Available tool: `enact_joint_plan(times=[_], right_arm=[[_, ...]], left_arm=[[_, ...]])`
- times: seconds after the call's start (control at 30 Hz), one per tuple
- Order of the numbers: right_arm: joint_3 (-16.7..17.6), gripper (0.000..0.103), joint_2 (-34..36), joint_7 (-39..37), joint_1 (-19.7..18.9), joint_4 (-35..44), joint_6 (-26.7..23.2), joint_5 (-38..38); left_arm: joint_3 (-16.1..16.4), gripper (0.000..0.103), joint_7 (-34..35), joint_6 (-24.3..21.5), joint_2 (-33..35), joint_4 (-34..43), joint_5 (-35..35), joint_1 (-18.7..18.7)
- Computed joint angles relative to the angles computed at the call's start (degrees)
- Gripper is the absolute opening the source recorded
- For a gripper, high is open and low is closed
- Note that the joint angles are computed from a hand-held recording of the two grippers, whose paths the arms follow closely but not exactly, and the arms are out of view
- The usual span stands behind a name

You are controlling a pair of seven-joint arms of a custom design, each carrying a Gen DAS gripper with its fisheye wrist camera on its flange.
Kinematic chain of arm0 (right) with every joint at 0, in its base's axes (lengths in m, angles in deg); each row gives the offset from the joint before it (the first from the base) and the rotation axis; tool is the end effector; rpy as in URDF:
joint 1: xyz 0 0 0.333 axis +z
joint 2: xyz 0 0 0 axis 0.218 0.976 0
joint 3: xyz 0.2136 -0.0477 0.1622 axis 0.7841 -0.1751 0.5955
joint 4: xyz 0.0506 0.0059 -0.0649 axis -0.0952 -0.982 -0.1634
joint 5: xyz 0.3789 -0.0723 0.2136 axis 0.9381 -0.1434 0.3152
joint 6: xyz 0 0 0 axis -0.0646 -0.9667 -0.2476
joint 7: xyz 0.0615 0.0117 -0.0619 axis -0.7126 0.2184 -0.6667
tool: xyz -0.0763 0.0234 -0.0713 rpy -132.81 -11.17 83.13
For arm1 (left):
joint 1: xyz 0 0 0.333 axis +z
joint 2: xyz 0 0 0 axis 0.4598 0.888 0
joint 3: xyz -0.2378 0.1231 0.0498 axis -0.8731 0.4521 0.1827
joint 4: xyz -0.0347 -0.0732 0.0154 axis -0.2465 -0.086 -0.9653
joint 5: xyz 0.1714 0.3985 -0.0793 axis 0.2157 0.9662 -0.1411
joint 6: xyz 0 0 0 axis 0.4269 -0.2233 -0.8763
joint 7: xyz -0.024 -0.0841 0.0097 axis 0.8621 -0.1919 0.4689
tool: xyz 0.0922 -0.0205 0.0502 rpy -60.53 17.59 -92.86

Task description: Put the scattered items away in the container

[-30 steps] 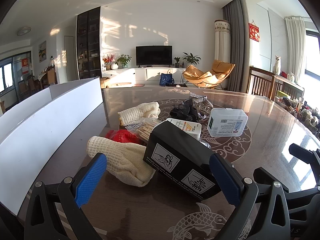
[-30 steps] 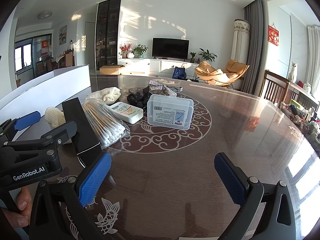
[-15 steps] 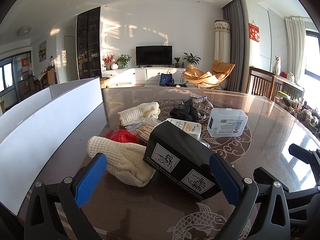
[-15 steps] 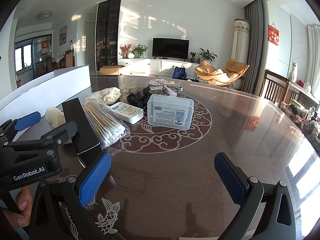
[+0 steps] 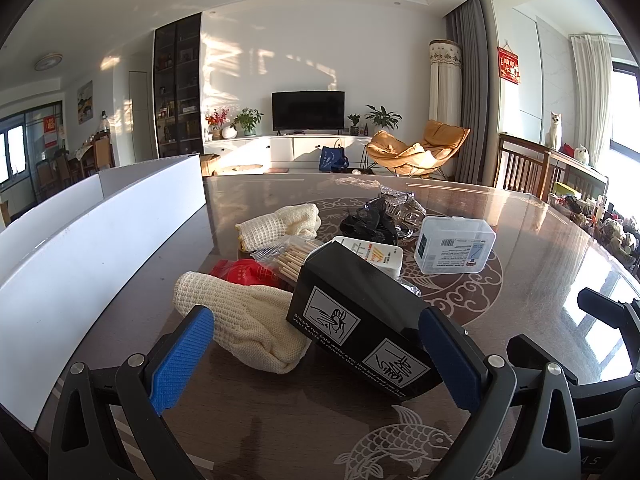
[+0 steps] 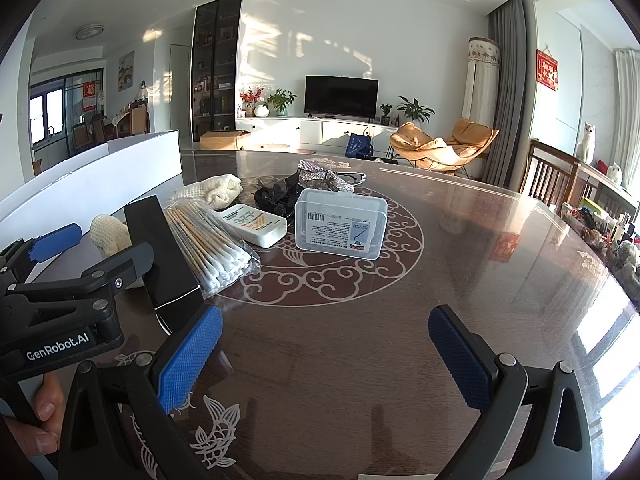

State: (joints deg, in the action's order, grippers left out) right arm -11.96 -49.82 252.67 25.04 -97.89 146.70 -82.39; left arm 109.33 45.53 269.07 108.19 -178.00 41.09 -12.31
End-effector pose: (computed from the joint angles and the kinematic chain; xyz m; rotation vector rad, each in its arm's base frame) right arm 0.5982 0.2001 0.4083 -1.7120 1.5016 -0.9254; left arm 0.7076 -0.1679 0.3681 -1.5697 1.6671 -0.9210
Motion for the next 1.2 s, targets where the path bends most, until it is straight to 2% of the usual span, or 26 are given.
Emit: enact_joint_plan(times=[1.2], right_arm=[[0.04,0.102,-0.29,-0.02,-0.04,-0.28,0.00,0.11]], left_arm=[[-3.46,0.103,-1.48,-0.80,-1.01,0.01,2.27,3.23]])
